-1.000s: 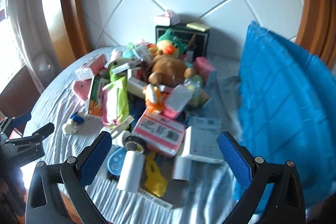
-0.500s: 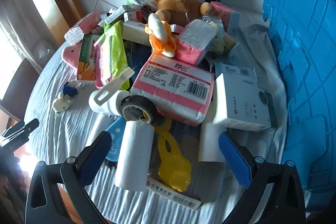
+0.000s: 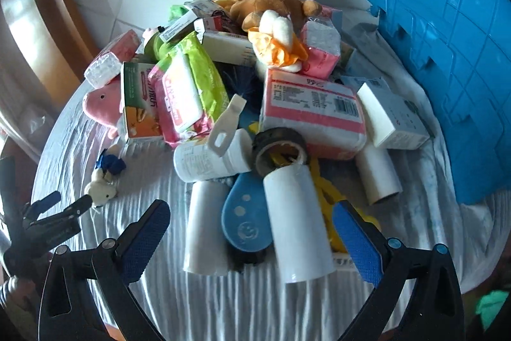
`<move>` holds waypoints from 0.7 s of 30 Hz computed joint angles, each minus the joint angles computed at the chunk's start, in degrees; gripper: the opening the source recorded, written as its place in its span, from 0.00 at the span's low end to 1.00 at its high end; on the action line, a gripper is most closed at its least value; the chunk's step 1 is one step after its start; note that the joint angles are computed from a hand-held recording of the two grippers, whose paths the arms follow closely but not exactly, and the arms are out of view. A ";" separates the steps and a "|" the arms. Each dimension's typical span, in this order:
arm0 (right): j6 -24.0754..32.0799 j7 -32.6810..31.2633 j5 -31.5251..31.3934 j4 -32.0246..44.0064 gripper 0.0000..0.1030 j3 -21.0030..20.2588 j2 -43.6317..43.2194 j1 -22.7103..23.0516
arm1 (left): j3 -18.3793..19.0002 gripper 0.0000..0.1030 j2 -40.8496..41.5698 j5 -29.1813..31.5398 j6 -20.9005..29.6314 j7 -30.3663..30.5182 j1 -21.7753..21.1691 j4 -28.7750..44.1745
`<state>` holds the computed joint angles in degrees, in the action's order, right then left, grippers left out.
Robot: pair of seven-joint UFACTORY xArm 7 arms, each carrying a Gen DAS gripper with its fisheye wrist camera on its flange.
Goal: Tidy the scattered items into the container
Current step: 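Grasp the white plush bunny with the left gripper while the right gripper grasps a white paper roll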
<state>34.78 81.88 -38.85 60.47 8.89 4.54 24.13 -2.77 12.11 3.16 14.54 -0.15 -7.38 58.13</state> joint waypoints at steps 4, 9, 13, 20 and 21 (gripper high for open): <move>2.41 4.75 -0.60 3.55 1.00 0.63 3.91 2.66 | -1.66 0.86 3.31 -2.07 0.63 5.93 1.09 3.40; 0.70 10.16 -1.24 5.49 0.96 -0.85 7.98 5.96 | -2.59 0.76 6.87 -4.12 1.75 9.61 1.75 6.13; 2.57 10.33 0.61 7.25 0.56 -1.57 10.79 7.59 | -1.49 0.51 8.79 -3.76 4.44 8.70 0.88 7.41; 4.58 7.62 1.64 10.97 0.51 -3.33 15.37 9.61 | -2.91 0.43 8.87 -5.58 1.98 10.66 1.65 6.35; 3.91 7.20 2.39 11.11 0.44 -3.38 15.68 9.56 | -2.94 0.41 8.61 -5.78 1.63 10.71 1.55 5.96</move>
<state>38.70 89.08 -36.46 71.58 5.51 20.22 33.69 -5.71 20.71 -2.62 16.17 10.57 -5.83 64.09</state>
